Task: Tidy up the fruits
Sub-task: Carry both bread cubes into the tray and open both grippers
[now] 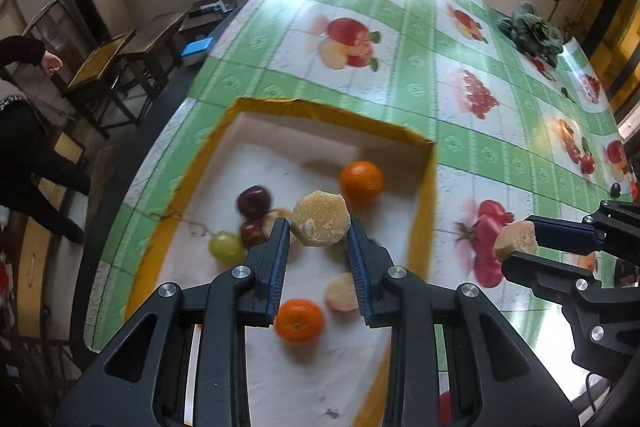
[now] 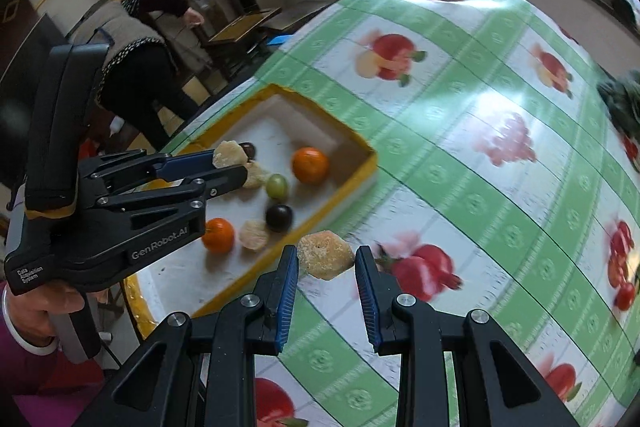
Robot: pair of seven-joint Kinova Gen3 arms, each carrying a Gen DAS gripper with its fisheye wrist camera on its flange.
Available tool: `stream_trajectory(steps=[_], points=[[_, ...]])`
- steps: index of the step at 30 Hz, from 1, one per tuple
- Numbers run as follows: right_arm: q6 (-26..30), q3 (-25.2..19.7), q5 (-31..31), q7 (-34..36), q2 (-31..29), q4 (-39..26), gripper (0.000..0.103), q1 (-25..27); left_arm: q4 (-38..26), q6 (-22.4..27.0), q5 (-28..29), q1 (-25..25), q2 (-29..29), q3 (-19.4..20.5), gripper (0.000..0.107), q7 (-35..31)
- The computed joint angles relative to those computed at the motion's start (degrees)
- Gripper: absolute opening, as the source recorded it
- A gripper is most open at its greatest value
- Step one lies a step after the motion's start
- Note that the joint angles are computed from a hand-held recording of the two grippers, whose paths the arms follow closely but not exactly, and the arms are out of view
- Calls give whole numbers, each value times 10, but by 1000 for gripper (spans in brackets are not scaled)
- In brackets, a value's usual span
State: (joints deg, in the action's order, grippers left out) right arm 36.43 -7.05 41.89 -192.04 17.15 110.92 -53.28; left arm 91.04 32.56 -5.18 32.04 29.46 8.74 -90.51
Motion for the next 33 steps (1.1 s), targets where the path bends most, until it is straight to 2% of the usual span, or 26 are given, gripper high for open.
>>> stream_trajectory(steps=[8,22,33], points=[[-7,5,-30,75,34,-51,28,9,5,4,6,-22,2,-6,29,-1],[-34,32,-97,182,73,-99,28,15,-5,12,1,-35,20,-19,29,7],[-50,42,-162,275,99,-127,28,33,-23,33,19,-57,37,-6,29,-4]])
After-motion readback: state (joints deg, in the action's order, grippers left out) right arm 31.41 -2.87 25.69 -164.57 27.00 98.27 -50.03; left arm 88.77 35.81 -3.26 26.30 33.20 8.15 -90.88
